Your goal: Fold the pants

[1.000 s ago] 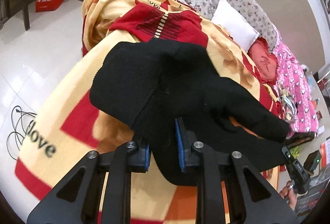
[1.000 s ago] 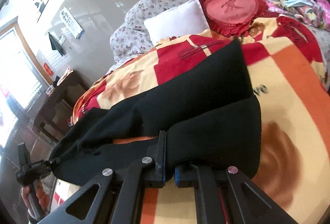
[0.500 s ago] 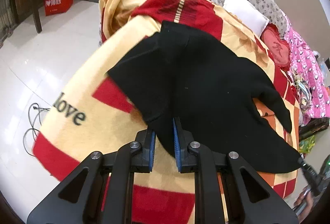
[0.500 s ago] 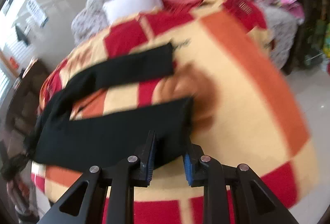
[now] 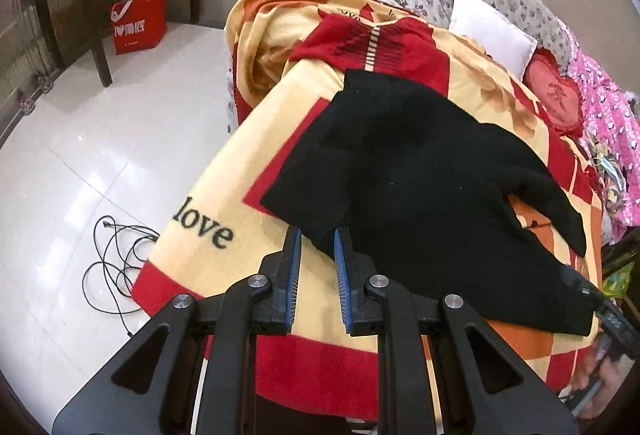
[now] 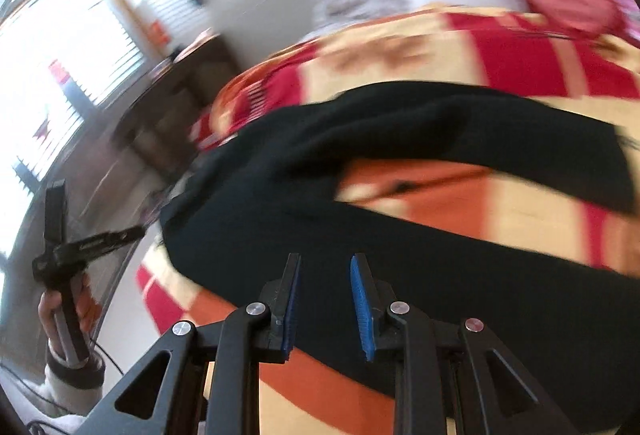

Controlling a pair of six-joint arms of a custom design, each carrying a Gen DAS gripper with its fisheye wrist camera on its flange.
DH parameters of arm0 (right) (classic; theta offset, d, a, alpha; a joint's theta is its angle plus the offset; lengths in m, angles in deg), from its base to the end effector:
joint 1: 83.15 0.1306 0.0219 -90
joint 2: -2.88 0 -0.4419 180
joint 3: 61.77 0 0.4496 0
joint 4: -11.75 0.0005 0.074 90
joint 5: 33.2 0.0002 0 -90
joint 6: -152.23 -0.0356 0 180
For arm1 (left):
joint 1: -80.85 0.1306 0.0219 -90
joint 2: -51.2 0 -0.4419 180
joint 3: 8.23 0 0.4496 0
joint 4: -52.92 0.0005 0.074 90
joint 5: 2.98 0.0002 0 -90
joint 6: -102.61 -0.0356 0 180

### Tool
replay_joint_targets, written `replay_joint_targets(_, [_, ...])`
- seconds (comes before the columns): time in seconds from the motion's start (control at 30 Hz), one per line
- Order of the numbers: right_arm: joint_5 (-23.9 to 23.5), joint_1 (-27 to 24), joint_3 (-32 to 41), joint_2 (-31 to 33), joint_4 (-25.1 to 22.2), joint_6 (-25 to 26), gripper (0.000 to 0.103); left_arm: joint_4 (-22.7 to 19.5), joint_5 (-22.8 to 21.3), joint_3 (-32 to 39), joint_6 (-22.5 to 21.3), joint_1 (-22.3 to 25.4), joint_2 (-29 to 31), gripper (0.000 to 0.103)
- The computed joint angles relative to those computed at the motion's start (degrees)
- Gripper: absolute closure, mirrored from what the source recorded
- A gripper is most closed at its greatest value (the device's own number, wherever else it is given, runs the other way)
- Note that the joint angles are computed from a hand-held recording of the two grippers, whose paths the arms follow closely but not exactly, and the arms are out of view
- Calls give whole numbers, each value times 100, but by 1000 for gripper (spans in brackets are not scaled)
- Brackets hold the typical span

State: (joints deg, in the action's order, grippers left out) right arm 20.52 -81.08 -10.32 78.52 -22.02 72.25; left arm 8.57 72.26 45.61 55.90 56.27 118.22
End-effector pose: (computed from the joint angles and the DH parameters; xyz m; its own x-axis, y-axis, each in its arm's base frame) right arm 0.3757 0.0342 0.2873 -0.7746 -0.1683 -0.6097 -0.4850 0.7768 0.4016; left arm 0.3175 -0.1358 0.3433 -0.7490 -0.3865 -0.5382 -0.3238 0.9221 -0.2117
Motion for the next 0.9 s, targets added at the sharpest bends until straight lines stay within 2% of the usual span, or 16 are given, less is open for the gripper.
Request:
replay_joint_targets(0.1, [248, 578, 193, 340, 205, -102, 80, 80, -19, 44, -80, -9, 85, 77])
replay_joint_targets(0.33, [513, 1287, 529, 926, 179, 14, 80, 407, 133, 205, -258, -46, 551, 76])
replay_joint_targets(0.43, [721, 1469, 693, 1246, -25, 197, 78, 505, 143, 270, -337, 39, 869, 68])
replay_joint_targets(0.47, [713, 1486, 683, 1239, 89, 283, 78, 499, 134, 288, -330, 100, 998, 67])
replay_joint_targets(0.57, [698, 1501, 971, 1377, -317, 515, 75, 496, 355, 302, -336, 334, 1244, 66])
replay_joint_targets(0.6, [661, 1502, 1049, 1370, -275, 557, 75, 593, 304, 268, -340, 357, 1199, 65])
replay_joint_targets(0.7, [689, 1516, 1341, 1434, -172, 614, 70, 469, 351, 411, -491, 397, 1248, 64])
replay_joint_targets(0.8, [1009, 1645, 1781, 1707, 94, 690, 64, 556, 377, 549, -650, 430, 1290, 64])
replay_joint_targets(0.9, [1524, 1813, 2314, 2101, 167, 884, 63, 658, 420, 707, -760, 521, 1369, 64])
